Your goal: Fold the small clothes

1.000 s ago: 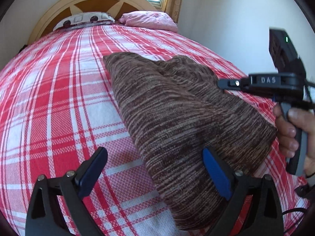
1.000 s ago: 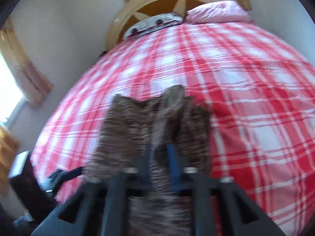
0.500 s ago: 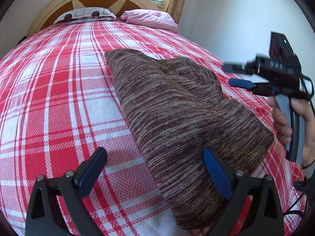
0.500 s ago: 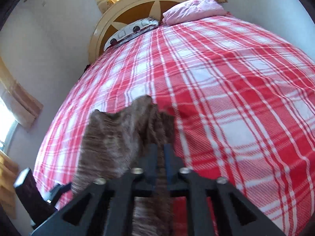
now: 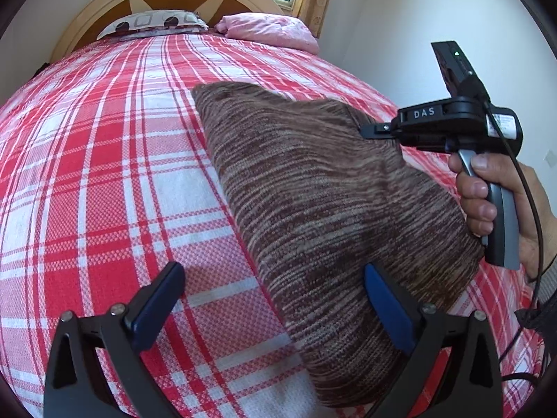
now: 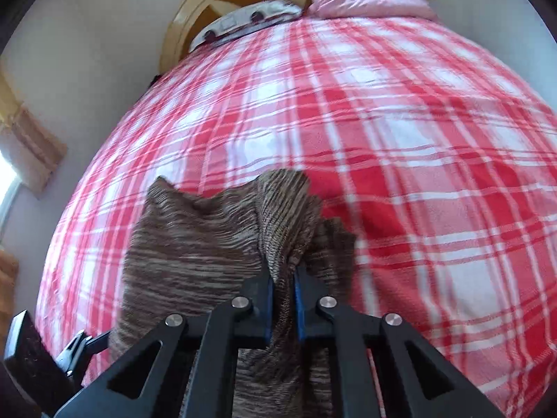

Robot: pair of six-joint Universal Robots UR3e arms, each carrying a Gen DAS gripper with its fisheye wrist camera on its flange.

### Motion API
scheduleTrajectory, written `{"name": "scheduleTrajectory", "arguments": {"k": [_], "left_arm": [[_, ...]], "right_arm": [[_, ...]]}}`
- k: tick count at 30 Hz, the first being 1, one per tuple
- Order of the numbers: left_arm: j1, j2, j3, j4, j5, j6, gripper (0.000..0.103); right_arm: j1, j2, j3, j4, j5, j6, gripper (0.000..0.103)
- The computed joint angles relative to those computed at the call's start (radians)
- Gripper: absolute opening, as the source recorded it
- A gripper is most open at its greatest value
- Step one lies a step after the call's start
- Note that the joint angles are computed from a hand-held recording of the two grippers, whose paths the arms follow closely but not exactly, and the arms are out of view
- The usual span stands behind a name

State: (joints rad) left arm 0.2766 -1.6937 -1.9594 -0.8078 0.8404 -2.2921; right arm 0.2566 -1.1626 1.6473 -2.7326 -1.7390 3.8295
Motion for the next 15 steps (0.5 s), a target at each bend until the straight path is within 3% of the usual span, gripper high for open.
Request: {"name": "scheduleTrajectory", "arguments": {"k": [4, 6, 7, 9, 10, 13, 15], "left_arm": [[-0.004, 0.011, -0.017, 0.021, 0.014, 0.005, 0.103], [0.002, 0.01, -0.012, 0.006, 0.006, 0.01, 0.103], [0.004, 0.011, -0.012, 0.004, 0.005, 0.012, 0.103], [0.005, 0.012, -0.014, 0.004, 0.005, 0.013, 0.103], [0.005, 0.014, -0.015, 0.004, 0.006, 0.014, 0.103], [0.005, 0.012, -0.014, 0.004, 0.005, 0.013, 0.103], [0.002, 0.012, -0.015, 0.011, 0.009, 0.01, 0.103]], "right_arm": [[-0.026, -0.003, 0.042, -0.026, 0.049, -0.028, 0.011], [-0.013, -0.017, 0.015, 0.012, 0.015, -0.023, 0.043], [0.008, -0.032, 0.005, 0.017, -0.032, -0.027, 0.067], [0.043, -0.047, 0.013, -0.081, -0.075, -0.068, 0.067], [0.043, -0.043, 0.003, -0.11, -0.049, -0.091, 0.067], [-0.001, 0.006, -0.056, -0.134, 0.177, -0.159, 0.067], [-0.034, 0.067, -0.133, -0.031, 0.262, -0.153, 0.067]]}}
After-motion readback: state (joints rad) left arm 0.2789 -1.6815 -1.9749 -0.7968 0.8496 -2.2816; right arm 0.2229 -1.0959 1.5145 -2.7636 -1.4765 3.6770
